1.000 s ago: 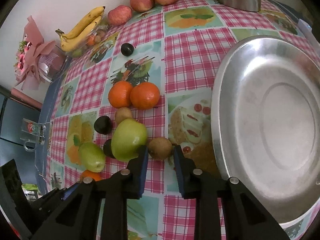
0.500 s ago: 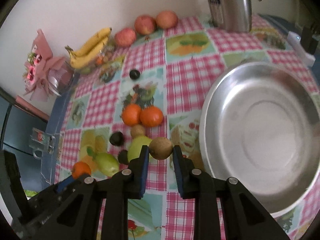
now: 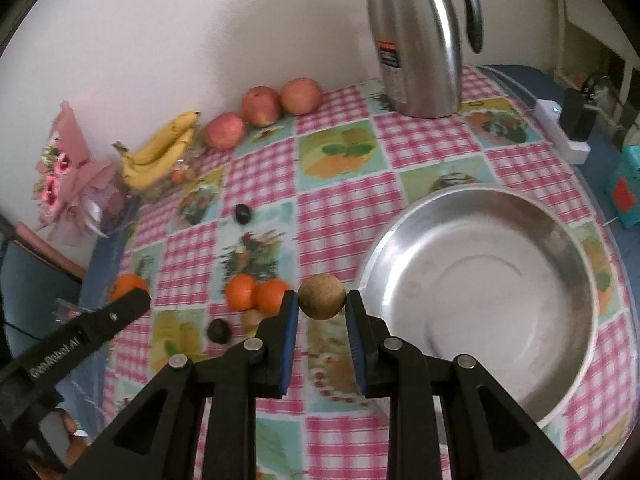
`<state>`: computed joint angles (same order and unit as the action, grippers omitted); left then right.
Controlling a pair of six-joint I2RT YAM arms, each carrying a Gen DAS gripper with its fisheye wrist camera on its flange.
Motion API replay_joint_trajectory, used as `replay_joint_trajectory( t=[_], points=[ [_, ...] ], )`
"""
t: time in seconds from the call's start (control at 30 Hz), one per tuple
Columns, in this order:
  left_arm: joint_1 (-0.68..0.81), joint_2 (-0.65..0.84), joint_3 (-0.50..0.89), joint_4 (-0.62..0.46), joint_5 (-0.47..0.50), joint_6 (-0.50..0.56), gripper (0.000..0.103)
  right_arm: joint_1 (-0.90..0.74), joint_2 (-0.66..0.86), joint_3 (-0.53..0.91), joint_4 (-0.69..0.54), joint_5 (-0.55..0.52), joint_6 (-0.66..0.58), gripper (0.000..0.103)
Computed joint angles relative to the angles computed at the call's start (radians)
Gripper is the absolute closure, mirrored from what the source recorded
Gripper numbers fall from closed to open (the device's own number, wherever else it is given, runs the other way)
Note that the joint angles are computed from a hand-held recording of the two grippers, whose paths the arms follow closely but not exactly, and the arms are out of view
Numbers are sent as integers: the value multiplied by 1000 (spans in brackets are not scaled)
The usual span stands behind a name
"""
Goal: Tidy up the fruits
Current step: 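Carry tangerine and kiwi over the steel plate and open both tools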
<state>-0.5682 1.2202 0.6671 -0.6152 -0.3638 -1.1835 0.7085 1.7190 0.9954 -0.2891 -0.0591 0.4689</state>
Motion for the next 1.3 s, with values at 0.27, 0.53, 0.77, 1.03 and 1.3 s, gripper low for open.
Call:
replay_joint_trajectory(
  t=[0.27, 0.53, 0.77, 1.03, 1.3],
  points=[
    [-56, 209, 71, 130, 37, -1, 64, -123, 3, -48, -21, 35, -32, 78],
    [-144, 357, 209, 172, 43, 90, 64, -253, -42, -121, -27, 56, -36, 78],
    [-223, 515, 334, 234, 53, 196, 64, -341, -97, -166, -21, 76, -42, 78],
    [-262, 675, 448, 223, 73, 246, 64, -367, -46, -169, -3, 30, -44, 78],
    [-275, 738, 479, 207, 86, 249, 64, -365, -19, -173, 0, 18, -40, 78]
  ],
)
